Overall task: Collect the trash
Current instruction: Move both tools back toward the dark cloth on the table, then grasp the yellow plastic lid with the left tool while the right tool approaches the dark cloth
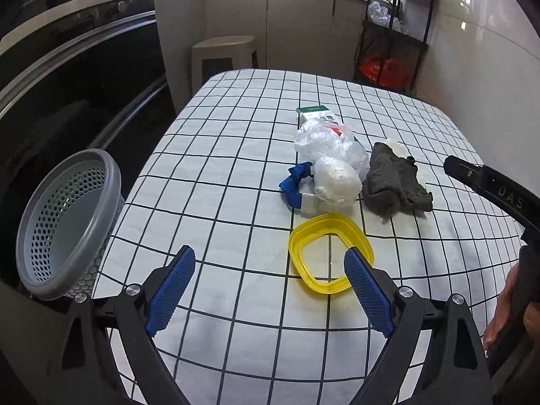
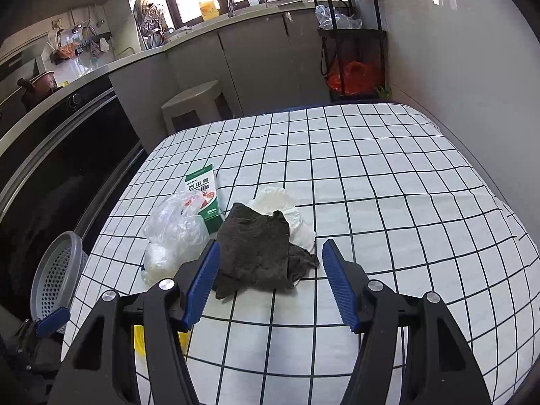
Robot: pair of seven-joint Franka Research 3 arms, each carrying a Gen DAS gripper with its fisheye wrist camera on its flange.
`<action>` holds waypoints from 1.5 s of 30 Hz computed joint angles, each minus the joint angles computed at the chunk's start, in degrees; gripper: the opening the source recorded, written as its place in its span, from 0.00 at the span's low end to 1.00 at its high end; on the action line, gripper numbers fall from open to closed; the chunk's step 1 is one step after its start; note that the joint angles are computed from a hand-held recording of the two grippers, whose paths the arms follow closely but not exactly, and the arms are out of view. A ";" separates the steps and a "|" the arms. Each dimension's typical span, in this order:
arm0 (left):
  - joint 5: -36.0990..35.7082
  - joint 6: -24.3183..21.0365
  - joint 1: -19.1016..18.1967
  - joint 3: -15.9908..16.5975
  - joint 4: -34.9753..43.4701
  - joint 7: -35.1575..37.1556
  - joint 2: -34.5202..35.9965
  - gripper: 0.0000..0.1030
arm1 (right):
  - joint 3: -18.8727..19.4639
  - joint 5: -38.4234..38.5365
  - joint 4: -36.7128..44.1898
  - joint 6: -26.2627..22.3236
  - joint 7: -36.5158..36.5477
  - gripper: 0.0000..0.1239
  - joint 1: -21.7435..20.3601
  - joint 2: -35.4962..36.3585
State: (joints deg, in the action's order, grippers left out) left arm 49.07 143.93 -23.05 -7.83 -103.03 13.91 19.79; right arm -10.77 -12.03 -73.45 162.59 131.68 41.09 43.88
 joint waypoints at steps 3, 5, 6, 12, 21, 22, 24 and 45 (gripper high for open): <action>-1.35 -0.40 -0.14 -0.28 2.41 1.40 2.25 0.86 | -1.37 -1.06 2.55 -2.13 0.70 0.53 0.64 1.87; -2.43 -0.10 -0.25 -0.23 3.57 1.98 3.45 0.86 | -1.13 -1.38 3.61 -2.72 0.73 0.53 0.29 2.57; -3.00 0.14 -0.29 -0.18 4.06 2.31 3.98 0.86 | -0.93 -1.43 3.76 -2.71 0.70 0.53 0.09 2.68; -6.67 0.73 -0.59 0.18 6.55 4.45 6.77 0.86 | -1.86 -2.73 2.37 -2.01 2.76 0.56 0.45 1.91; -9.80 0.77 -1.87 0.78 10.73 7.49 10.49 0.86 | -1.77 -1.91 -1.84 0.95 4.64 0.56 -0.49 -0.67; -10.36 0.78 -1.88 0.75 11.23 7.95 10.97 0.86 | -1.61 -1.58 -2.25 1.40 4.67 0.56 -0.69 -0.84; -11.44 0.88 -1.90 0.77 11.97 8.67 11.75 0.86 | -1.46 -1.04 -2.53 1.63 4.52 0.56 -0.87 -0.98; -5.12 0.80 -3.98 4.56 8.07 2.86 8.96 0.70 | 1.61 1.32 0.67 0.46 -1.95 0.56 -1.82 1.27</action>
